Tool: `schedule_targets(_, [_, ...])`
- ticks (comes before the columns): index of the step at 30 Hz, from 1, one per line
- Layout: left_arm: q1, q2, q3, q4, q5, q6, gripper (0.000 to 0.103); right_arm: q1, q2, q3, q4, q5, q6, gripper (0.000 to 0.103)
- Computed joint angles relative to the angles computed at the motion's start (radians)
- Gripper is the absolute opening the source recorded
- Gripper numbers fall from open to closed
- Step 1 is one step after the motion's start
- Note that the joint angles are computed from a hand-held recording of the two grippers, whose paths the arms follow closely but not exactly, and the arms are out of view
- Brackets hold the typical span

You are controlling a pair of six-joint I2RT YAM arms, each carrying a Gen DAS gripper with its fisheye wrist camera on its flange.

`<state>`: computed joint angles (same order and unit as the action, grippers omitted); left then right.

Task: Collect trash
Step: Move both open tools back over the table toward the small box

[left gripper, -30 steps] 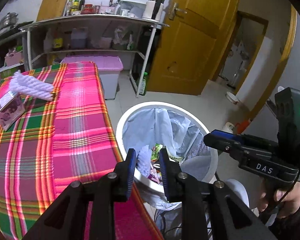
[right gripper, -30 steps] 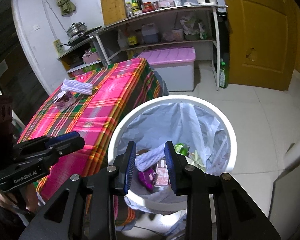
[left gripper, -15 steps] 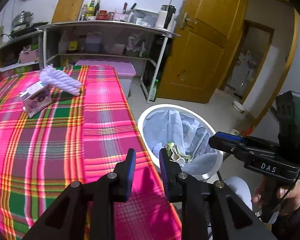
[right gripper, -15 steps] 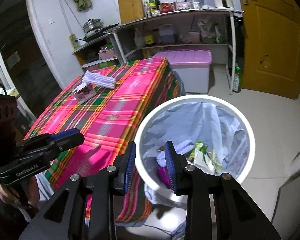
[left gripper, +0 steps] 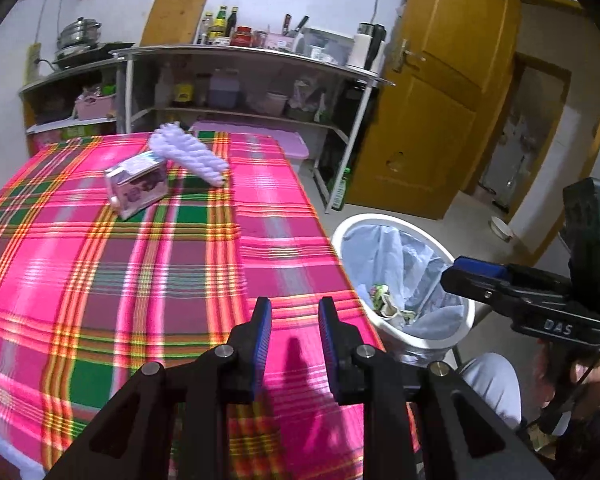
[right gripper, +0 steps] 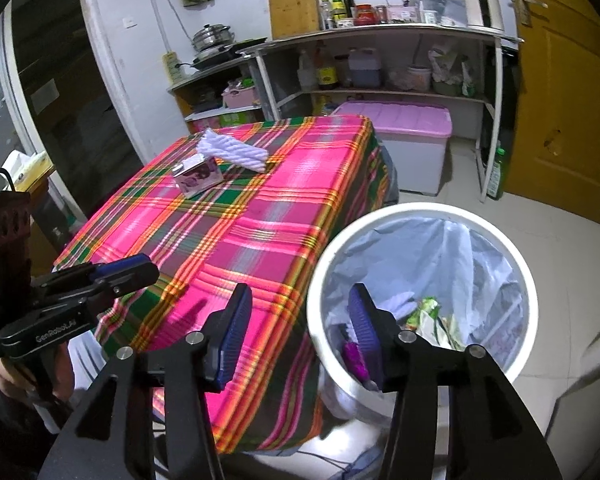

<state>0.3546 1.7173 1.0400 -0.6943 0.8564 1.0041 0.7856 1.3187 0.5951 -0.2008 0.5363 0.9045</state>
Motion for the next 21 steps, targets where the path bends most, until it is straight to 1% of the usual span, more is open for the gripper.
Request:
schedule_targets(10, [0.035, 0.014, 0.022, 0.094, -0.012, -0.081, 0.024, -0.035, 0.099, 0.093, 0.035, -0.051, -0.093, 0.051])
schedule_targets(14, [0.048, 0.041, 0.05, 0.125, -0.02, -0.11, 0.024, -0.056, 0.15, 0.134, 0.059, -0.087, -0.129, 0.051])
schedule_targets(21, [0.053, 0.089, 0.106, 0.174, -0.03, -0.164, 0.024, -0.087, 0.237, 0.217, 0.078, -0.119, -0.208, 0.051])
